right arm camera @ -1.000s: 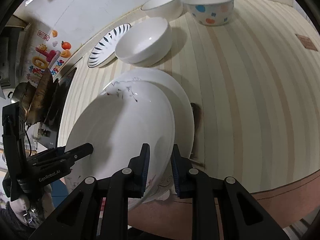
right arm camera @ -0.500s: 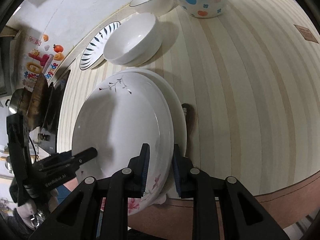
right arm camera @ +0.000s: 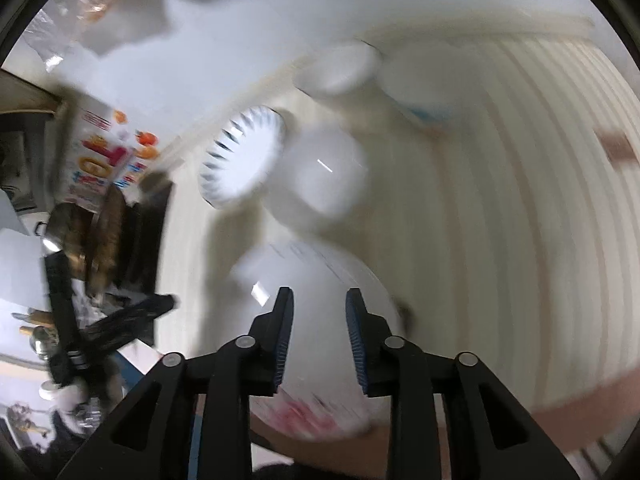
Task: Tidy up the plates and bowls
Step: 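Release, then grasp the blue-striped plate rim with the right gripper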
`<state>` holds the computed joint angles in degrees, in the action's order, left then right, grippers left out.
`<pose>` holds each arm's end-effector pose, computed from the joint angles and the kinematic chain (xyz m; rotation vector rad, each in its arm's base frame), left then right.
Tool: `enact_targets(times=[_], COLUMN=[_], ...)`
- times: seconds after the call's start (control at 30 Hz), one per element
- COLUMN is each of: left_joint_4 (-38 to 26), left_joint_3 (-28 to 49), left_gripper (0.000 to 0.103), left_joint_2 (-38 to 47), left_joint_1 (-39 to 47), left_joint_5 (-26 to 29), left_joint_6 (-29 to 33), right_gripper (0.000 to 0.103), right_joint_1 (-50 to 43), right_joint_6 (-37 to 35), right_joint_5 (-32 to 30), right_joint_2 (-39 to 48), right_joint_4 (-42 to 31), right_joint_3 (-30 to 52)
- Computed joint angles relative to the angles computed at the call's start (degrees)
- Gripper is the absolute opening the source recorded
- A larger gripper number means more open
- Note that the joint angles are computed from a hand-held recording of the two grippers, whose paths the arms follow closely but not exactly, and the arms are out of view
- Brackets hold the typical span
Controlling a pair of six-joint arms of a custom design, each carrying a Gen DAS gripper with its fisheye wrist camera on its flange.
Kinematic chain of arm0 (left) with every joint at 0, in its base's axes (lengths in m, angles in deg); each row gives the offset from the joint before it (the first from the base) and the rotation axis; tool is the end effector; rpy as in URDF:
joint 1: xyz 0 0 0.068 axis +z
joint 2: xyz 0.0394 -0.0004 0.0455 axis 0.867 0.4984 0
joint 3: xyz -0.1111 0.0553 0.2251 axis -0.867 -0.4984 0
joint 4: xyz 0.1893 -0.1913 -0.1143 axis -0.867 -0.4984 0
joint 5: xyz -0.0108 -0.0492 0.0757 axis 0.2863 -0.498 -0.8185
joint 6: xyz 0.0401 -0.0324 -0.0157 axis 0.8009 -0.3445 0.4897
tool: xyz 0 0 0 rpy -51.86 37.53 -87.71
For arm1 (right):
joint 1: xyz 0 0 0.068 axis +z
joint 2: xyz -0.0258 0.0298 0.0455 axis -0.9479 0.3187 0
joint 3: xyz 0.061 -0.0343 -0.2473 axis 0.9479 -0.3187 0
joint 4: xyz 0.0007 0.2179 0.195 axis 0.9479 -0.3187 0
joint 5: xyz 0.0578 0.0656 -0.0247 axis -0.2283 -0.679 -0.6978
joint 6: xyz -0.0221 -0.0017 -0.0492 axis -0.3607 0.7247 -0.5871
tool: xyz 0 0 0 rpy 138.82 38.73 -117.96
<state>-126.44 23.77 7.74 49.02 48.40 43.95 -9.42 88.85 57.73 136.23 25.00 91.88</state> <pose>0.2502 -0.0595 0.2079 0.7762 2.7347 -0.3978 0.1001 0.1591 0.1992 0.9218 2.4743 0.4801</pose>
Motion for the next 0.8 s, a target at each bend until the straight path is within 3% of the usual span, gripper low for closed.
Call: enact_targets(times=[0.07,0.13,0.3,0.37,0.5,0.57,0.67,0.8], left_joint_4=[2.5,3.8,3.0,0.2,-1.8,0.4,0.2,4.4], left_joint_3=[7.8,15.0,32.5,38.7,44.6,43.7,44.1,38.6], left_gripper=[0.044,0.044,0.044,0.044,0.043,0.041,0.035,0.035], left_joint_2=[9.9,18.2,37.3,43.8,50.8,50.3,50.7,46.4], left_joint_1=[-1.2,-3.5,-5.3,-5.3,-5.2,-5.4,-5.6,-6.2], left_joint_5=[-0.2,-0.8,-2.2,-1.3,0.2,1.1,2.8,0.2], left_joint_6=[-3.4,-7.1,-9.6,-9.6,-9.8,-9.3,-9.5,-9.4], right_gripper=[0.036,0.036,0.036,0.036,0.035,0.034,0.021,0.019], right_joint_1=[-11.2,-23.8,-39.1,-42.0,-44.8,-45.7,-46.0,-44.0], right_joint_6=[-14.0,-28.2,-43.9,-47.7,-49.7,-49.4,-49.6,-52.6], right_joint_5=[-4.4,-9.8,-19.1,-22.1,-24.4,-25.4,-25.7,-20.7], right_joint_2=[4.5,15.2,41.5,51.2,61.7,64.7,66.4,67.8], right_joint_4=[5.5,11.4,18.5,18.5,19.5,20.0,21.7,20.9], right_joint_3=[3.1,9.2,25.1,32.1,38.6,40.2,39.7,41.2])
